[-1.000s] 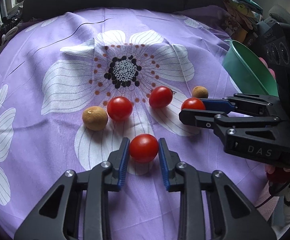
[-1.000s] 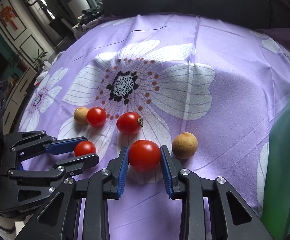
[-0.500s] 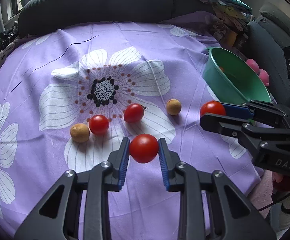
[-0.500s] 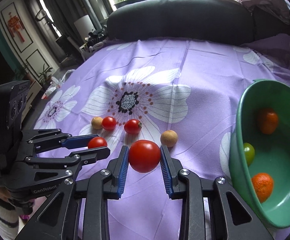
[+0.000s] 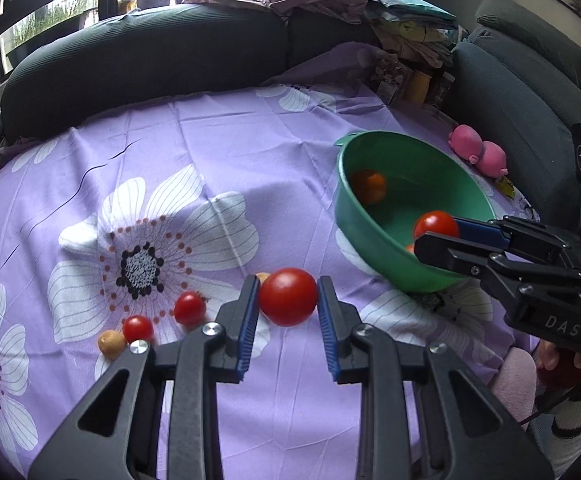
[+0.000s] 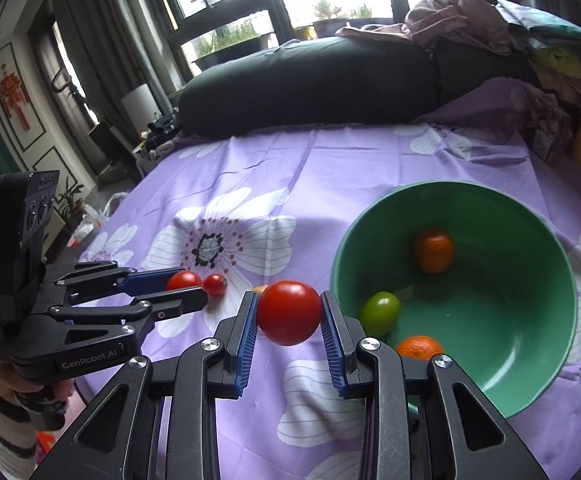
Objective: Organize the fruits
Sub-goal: 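Carry the red cherry tomato into the green bowl and release it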
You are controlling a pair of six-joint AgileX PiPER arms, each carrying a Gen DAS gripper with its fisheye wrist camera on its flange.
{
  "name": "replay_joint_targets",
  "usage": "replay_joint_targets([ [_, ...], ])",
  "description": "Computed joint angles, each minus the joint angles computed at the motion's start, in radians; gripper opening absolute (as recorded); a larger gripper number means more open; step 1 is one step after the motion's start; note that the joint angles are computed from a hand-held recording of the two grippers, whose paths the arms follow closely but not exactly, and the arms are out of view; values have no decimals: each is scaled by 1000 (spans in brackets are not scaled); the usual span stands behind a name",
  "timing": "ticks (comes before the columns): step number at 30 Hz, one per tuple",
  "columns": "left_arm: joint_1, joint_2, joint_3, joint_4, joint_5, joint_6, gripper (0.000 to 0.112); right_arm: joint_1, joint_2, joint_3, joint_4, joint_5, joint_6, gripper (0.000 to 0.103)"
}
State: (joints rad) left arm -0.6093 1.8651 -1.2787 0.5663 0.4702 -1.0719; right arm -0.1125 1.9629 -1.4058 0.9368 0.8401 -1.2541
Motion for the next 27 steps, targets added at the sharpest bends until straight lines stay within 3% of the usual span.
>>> replay_joint_targets([
  [7,-11,142,-262,-183,11,258,28,-68,12,-33,-16,-38,36,33],
  [13,-15,310,-522,-328,112,453,28,-97,52,-71,-44,-50,78,33],
  [17,-16,398,-649,-372,194,515,29,-108,77,-93,-69,-49,100,33],
  [23,-12,434,-702,-387,231,519,28,-111,96,-108,-114,-56,134,33],
  [26,-14,390,-637,-350,198,470,42,-118,101,-115,-118,-49,149,33],
  [27,-14,362,-595,-329,172,445,56,-121,102,-119,-114,-47,156,33],
])
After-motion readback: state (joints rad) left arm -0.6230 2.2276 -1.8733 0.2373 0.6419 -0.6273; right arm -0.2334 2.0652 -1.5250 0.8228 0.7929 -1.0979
